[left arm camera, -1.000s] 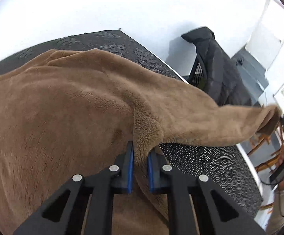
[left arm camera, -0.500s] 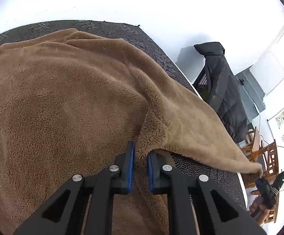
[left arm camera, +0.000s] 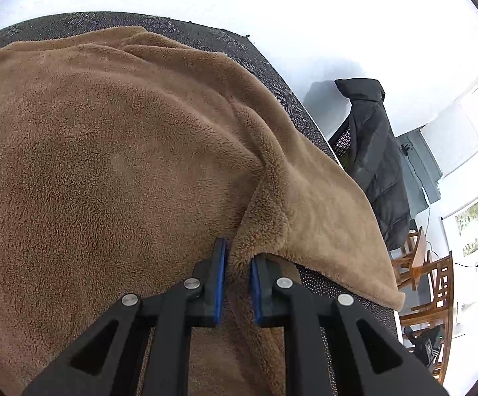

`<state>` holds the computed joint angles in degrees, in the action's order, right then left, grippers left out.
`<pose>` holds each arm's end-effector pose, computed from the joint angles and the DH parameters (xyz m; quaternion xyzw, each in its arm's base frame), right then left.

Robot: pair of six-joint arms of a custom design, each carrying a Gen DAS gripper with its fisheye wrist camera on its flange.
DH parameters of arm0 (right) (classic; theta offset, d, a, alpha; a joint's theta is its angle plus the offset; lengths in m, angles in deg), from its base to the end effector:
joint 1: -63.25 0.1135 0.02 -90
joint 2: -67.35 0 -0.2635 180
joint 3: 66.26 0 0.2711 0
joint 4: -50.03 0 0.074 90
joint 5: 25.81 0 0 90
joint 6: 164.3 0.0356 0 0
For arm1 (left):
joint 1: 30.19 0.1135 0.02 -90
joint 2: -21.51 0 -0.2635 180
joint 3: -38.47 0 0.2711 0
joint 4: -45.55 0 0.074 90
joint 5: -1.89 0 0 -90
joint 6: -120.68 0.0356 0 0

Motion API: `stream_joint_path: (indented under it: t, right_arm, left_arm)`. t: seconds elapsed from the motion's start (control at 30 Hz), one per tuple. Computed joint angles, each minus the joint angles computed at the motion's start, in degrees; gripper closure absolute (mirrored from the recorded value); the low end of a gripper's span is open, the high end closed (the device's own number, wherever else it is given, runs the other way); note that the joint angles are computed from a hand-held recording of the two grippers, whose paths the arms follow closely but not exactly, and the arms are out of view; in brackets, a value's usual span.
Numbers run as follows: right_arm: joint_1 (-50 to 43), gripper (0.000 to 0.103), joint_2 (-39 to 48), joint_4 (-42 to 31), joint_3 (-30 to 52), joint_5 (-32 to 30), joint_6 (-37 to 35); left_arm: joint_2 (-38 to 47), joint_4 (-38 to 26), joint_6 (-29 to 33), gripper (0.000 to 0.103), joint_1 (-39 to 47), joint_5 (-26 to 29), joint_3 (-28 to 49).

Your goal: Fold clothes

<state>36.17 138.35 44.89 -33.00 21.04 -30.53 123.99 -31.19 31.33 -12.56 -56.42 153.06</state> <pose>0.2086 -0.0793 0.1287 0.3743 0.7798 0.3874 0.3188 0.3742 0.0993 0.3334 -0.0793 0.9371 -0.2294 0.2509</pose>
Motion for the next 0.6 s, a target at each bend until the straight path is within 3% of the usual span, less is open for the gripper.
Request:
stream_joint_path:
  t: [0.07,0.2,0.4,0.5,0.6]
  right_arm:
    - [-0.42,0.022,7.13,13.65,-2.79,-3.46,9.97]
    - [2.54,0.021,20.90,35.95,-4.33,-4.22,25.71]
    - [8.24,0.012,43.11,67.85,-0.34,-6.85,48.75]
    - [10.53,0.004,48.63,72.78,4.09,-7.87,54.65]
    - [12.15,0.003,49.40,69.30,9.43,-9.76,55.45]
  left_arm:
    - [-0.17,-0.03,0.19,0.086,0.16,0.07,-0.26]
    - [-0.47,-0.19,0.71,0.086,0.26,-0.09,-0.61]
    - [0.80,0.19,-0.67,0.086,-1.42,-1.48,1.10]
    - [0.88,0.36,-0.71,0.086,-1.55,-1.50,1.16]
    - [1.00,0.61,-0.90,0.086,-1.56,-1.23,1.15]
